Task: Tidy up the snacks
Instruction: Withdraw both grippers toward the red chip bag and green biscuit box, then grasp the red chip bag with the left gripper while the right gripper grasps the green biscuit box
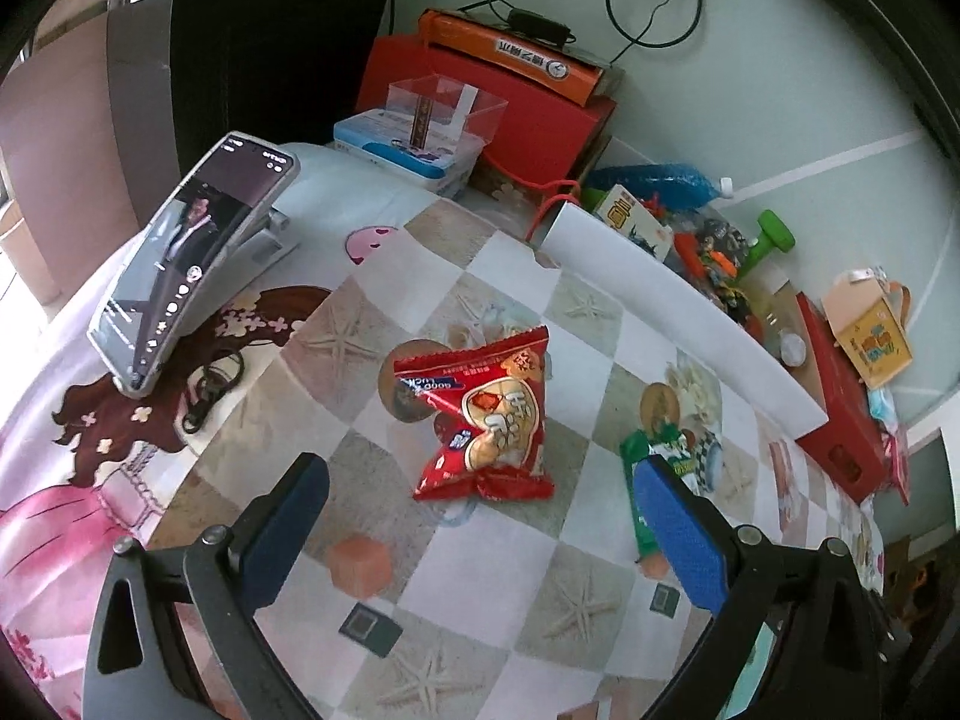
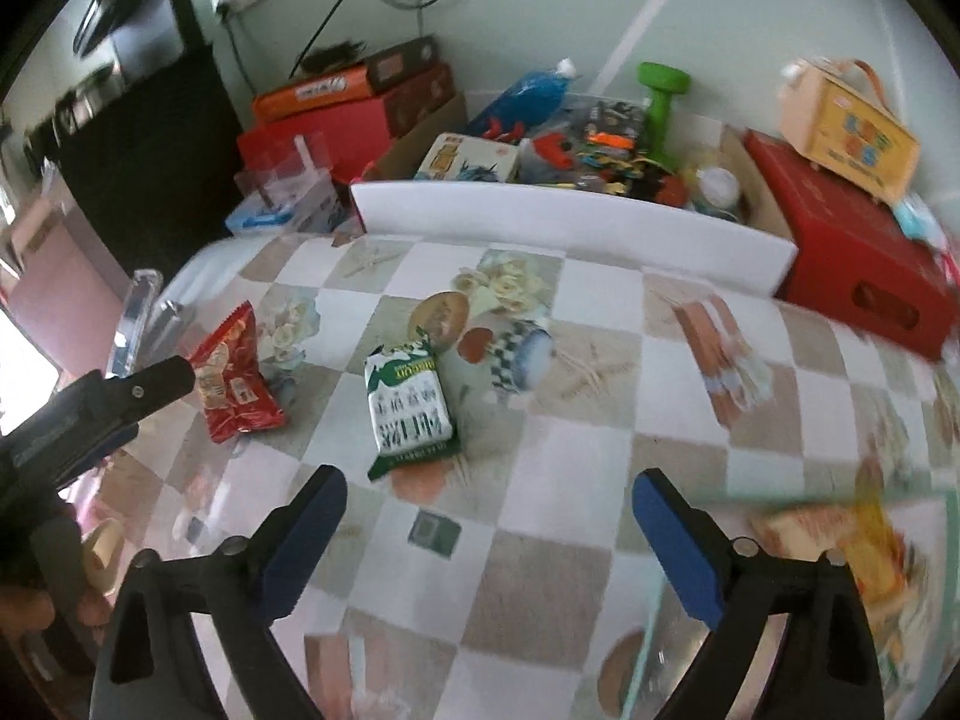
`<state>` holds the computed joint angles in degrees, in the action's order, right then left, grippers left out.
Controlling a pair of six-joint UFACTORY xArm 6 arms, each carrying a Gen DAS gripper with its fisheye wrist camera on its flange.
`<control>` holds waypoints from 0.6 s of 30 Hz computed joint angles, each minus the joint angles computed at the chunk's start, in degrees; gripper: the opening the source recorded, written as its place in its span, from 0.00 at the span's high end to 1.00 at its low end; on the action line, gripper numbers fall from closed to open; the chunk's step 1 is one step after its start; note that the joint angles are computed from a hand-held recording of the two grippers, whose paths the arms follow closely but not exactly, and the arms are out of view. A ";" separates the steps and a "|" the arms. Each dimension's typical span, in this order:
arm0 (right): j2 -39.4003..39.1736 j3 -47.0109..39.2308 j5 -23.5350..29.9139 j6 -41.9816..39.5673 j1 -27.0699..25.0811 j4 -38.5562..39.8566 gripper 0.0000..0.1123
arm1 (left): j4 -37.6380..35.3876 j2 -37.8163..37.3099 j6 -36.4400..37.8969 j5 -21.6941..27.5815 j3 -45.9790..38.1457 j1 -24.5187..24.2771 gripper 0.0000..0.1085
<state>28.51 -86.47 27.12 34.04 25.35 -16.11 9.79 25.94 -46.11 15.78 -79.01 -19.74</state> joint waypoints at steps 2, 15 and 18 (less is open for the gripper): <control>3.44 -4.38 1.73 -3.52 0.24 2.86 0.20 | -2.79 1.26 2.29 -0.89 -0.91 -0.09 0.07; 18.91 -24.99 11.89 -9.34 1.70 2.75 0.31 | -4.41 9.36 5.96 1.13 -9.76 -0.53 0.13; 20.40 -26.97 12.51 -9.94 1.73 3.02 0.35 | -4.40 10.45 5.87 1.17 -10.85 -0.60 0.14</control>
